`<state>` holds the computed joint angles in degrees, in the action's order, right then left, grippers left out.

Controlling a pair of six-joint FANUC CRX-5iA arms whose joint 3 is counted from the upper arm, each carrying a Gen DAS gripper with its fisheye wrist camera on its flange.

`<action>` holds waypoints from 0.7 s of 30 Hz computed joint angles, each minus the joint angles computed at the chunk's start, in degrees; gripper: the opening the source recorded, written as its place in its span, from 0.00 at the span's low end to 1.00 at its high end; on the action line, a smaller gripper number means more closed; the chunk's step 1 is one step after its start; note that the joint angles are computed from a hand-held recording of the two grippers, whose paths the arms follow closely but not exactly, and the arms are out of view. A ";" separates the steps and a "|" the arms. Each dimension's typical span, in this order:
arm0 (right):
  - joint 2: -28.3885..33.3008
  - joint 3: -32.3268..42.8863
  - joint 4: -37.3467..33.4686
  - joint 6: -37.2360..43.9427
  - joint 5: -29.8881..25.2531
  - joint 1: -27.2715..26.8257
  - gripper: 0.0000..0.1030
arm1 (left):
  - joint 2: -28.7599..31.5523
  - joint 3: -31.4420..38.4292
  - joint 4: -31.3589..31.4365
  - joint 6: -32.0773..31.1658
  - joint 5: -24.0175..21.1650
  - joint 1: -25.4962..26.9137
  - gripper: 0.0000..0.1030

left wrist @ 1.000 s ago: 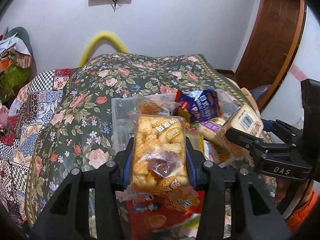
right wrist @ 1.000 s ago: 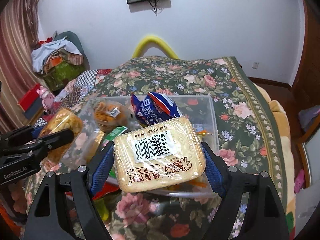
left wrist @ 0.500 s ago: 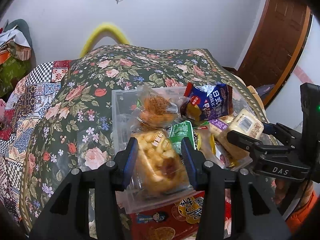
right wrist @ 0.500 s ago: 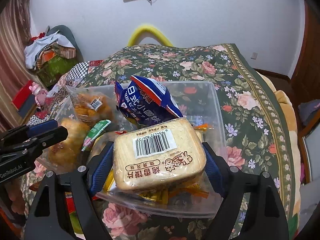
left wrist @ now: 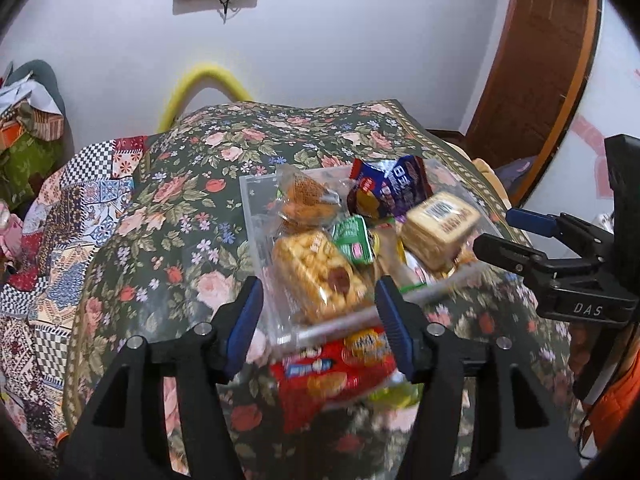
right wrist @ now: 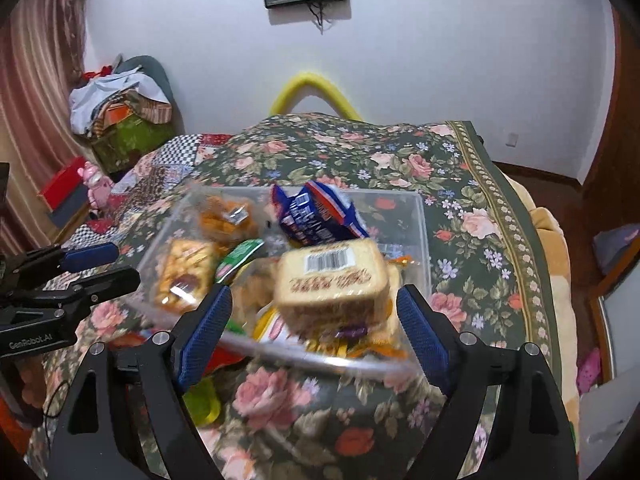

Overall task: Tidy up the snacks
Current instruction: 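Grasp the red snack bag with the left gripper while the right grasps the green jelly cup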

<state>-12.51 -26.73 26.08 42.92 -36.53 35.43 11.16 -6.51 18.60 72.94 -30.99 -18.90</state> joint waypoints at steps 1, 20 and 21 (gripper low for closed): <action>-0.58 -0.25 -0.55 0.34 -0.19 0.43 0.80 | -0.79 -0.87 0.13 -0.28 0.09 0.03 0.59; 1.01 0.10 -14.50 10.82 -4.86 6.70 0.80 | -1.43 -6.90 2.91 -4.97 -4.59 1.43 0.69; 1.29 0.39 -14.94 11.19 -4.96 6.82 0.80 | -0.87 -6.37 2.59 -4.76 -4.75 1.34 0.69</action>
<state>-11.22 -26.34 11.14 54.11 -41.49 42.25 10.29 -12.88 21.19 68.18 -35.74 -17.56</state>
